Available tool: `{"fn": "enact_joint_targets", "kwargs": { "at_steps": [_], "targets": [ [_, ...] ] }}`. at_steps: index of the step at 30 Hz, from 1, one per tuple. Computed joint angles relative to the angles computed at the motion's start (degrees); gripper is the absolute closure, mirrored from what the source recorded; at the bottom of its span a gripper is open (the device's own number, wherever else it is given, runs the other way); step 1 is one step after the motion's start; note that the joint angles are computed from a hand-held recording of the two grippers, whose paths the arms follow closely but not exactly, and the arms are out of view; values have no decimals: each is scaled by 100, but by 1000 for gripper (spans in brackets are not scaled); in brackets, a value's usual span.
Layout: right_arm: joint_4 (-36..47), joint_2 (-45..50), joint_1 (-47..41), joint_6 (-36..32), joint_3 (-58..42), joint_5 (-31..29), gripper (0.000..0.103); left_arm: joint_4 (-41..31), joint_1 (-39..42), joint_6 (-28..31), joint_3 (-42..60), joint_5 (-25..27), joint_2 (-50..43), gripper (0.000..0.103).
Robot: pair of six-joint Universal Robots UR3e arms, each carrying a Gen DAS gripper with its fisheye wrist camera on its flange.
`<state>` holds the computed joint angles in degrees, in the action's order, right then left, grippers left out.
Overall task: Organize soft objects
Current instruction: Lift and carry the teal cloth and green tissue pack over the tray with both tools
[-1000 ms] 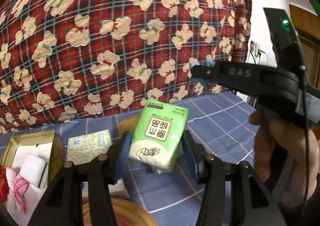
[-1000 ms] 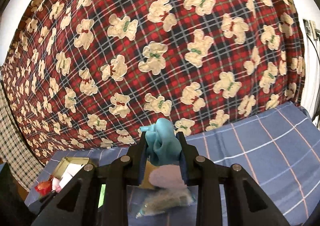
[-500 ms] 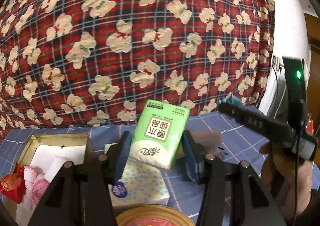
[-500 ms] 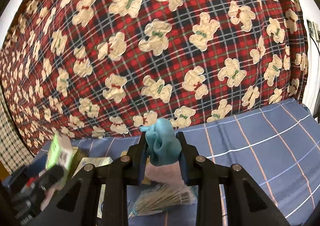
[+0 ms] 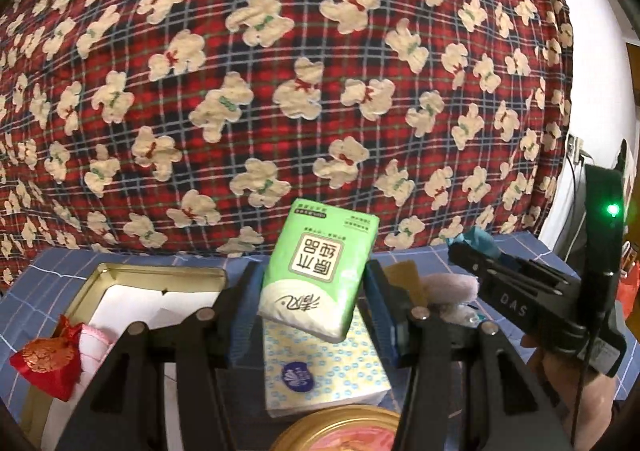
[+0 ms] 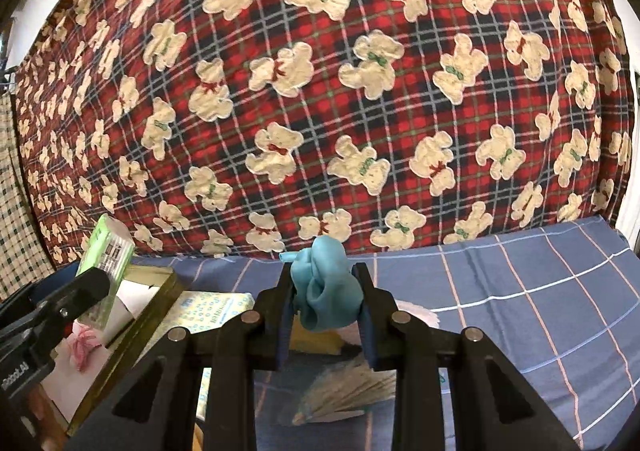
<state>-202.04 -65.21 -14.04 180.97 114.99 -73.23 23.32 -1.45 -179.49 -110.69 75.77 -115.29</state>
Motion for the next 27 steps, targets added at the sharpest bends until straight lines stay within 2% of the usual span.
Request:
{"fn": "enact_joint_targets", "kwargs": {
  "at_steps": [13, 17, 27],
  "targets": [
    [-342, 234, 436, 328, -498, -128, 73, 640, 389, -239, -329, 119, 71, 52],
    [-245, 336, 602, 377, -789, -101, 73, 910, 367, -366, -373, 516, 34, 52],
    [131, 656, 1015, 383, -1555, 22, 73, 1396, 531, -741, -610, 1116, 67, 52]
  ]
}}
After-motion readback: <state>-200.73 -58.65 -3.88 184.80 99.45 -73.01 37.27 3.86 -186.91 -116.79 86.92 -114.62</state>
